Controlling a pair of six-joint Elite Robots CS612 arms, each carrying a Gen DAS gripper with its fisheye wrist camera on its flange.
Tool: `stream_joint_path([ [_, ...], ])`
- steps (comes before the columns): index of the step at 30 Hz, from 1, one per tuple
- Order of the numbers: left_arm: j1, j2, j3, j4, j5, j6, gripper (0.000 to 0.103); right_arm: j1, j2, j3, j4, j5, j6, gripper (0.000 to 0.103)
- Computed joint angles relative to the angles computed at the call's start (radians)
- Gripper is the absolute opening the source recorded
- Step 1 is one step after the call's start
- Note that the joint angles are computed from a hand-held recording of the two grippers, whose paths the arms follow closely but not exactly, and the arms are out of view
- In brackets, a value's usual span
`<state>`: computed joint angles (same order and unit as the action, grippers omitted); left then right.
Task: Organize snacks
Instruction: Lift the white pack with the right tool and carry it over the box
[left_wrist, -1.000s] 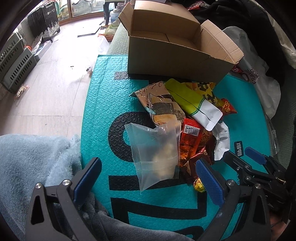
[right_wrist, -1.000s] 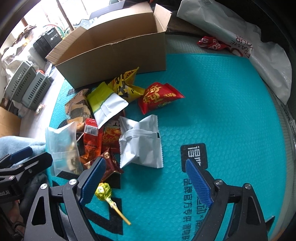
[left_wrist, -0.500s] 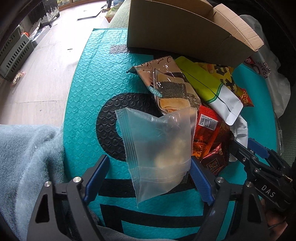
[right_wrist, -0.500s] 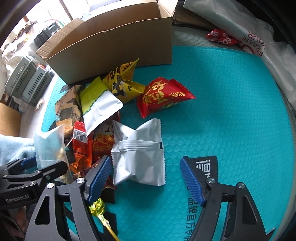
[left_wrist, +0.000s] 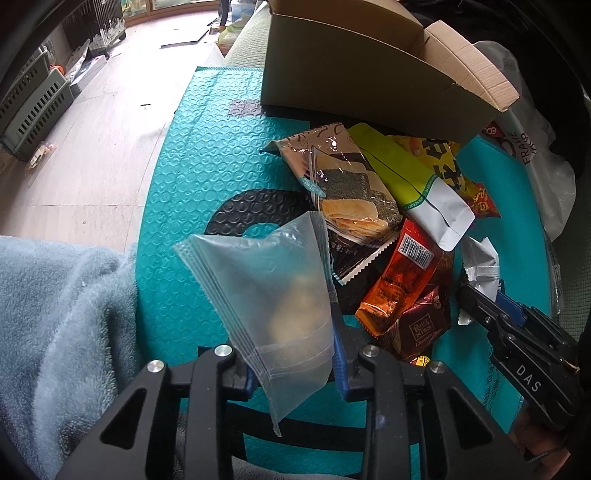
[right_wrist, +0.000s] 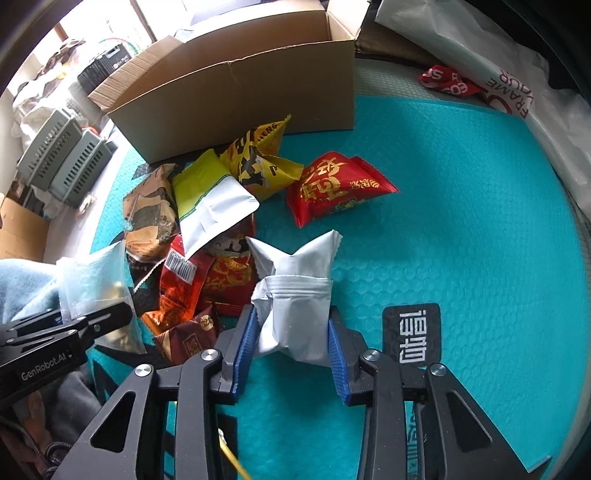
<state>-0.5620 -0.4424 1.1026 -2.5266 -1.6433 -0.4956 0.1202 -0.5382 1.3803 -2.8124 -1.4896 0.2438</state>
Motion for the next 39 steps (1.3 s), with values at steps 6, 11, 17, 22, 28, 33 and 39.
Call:
stream_joint_path([
  [6, 0.005, -0.044, 0.063, -0.058, -0.019, 0.006, 0.03, 0.001, -0.029, 0.05, -0.044, 0.012, 0.023, 0.035],
  [11, 0.003, -0.087, 0.121, -0.1, -0.027, 0.02, 0.03, 0.005, -0.052, 0.075, -0.045, 0.034, 0.02, 0.035],
  [17, 0.0, -0.12, 0.149, -0.125, -0.029, 0.038, 0.03, 0.012, -0.076, 0.093, -0.044, 0.065, 0.008, 0.035],
  [22, -0.005, -0.133, 0.143, -0.155, 0.012, 0.062, 0.03, 0.018, -0.09, 0.09, -0.061, 0.072, -0.021, 0.035],
  [28, -0.007, -0.128, 0.097, -0.187, 0.038, 0.1, 0.03, 0.015, -0.096, 0.058, -0.088, 0.082, -0.046, 0.035],
  [33, -0.002, -0.095, 0.015, -0.185, 0.048, 0.118, 0.03, 0.014, -0.087, 0.008, -0.106, 0.067, -0.077, 0.035],
  [39, 0.011, -0.022, -0.138, -0.155, 0.052, 0.138, 0.03, 0.005, -0.05, -0.093, -0.094, 0.053, -0.108, 0.035],
])
